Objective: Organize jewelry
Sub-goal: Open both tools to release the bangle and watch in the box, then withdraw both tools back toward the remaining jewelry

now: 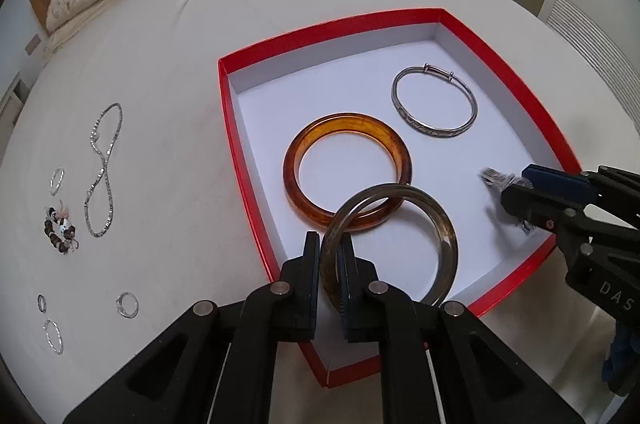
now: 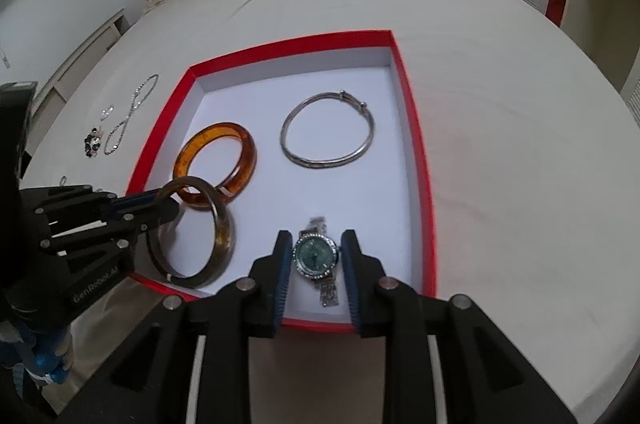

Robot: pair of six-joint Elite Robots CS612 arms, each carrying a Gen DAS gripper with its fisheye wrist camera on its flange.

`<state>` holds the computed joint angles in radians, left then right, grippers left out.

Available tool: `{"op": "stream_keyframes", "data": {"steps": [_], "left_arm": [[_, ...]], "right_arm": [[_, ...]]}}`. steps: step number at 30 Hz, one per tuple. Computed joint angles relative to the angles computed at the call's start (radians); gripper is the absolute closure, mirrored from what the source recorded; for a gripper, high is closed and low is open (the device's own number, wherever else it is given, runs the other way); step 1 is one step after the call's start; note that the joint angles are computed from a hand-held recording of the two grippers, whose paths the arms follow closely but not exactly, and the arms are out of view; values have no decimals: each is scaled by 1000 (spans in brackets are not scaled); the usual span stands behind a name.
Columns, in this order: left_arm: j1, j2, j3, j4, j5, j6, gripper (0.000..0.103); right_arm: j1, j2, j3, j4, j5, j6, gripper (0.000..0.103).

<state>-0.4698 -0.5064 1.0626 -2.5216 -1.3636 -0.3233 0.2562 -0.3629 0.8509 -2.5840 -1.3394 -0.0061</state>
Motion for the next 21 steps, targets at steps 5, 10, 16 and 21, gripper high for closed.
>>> {"op": "stream_keyframes", "data": {"steps": [5, 10, 16, 21], "left_arm": [[7, -2, -6, -1, -37, -18, 89], [4, -48, 62, -106, -42, -47, 76], [3, -151, 201, -236, -27, -107, 72], [-7, -252, 353, -292, 64, -175, 64]], "right_arm": [[-2, -23, 36, -32, -23, 20, 62], [-4, -66, 97, -81, -39, 50, 60], [11, -141, 192, -171, -78, 98, 53], [35, -211, 281, -262, -75, 102, 49]]}}
